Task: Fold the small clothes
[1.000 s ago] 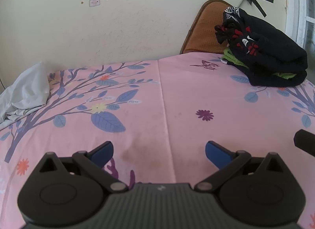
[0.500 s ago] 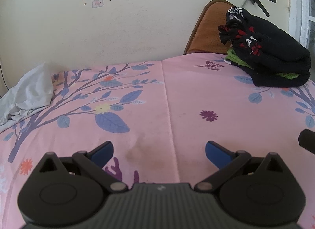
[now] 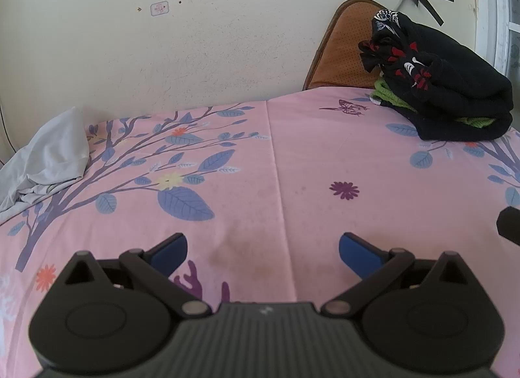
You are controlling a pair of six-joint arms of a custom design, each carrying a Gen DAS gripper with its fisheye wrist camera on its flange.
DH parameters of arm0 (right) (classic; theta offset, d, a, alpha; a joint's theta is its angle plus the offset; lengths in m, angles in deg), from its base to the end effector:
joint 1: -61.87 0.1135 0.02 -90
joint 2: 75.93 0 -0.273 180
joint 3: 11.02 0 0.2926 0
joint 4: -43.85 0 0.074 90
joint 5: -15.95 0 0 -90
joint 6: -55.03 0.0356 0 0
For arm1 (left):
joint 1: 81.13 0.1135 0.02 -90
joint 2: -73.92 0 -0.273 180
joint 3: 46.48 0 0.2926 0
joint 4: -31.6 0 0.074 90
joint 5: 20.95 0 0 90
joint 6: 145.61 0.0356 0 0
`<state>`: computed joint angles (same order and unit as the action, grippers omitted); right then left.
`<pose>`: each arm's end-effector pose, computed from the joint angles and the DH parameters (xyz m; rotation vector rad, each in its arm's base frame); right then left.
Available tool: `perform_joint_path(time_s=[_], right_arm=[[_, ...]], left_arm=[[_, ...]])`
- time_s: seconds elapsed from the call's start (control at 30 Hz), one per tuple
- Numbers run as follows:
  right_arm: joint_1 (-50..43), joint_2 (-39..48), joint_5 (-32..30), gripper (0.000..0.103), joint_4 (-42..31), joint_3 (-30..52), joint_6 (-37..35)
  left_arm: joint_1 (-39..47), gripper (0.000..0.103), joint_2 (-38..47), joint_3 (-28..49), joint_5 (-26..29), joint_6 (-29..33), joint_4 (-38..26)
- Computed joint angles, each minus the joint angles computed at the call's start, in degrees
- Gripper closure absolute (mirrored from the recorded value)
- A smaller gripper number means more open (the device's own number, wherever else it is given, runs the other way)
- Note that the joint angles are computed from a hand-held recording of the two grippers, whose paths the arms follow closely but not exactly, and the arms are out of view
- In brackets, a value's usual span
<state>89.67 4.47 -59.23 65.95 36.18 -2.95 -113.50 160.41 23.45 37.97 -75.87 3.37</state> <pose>0.2924 0.1438 0.2016 0.2556 1.7700 0.5292 0.3121 -0.1761 0.2290 -0.0213 2.2222 0.1428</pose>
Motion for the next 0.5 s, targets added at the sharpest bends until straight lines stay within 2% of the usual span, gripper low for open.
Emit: perform_joint_path(time_s=[0.5], right_arm=[[0.0, 0.1, -0.1, 0.0, 0.2, 0.0, 0.2]], left_arm=[[-0.1, 0.0, -0.3, -0.3, -0.1, 1.0, 0.2]])
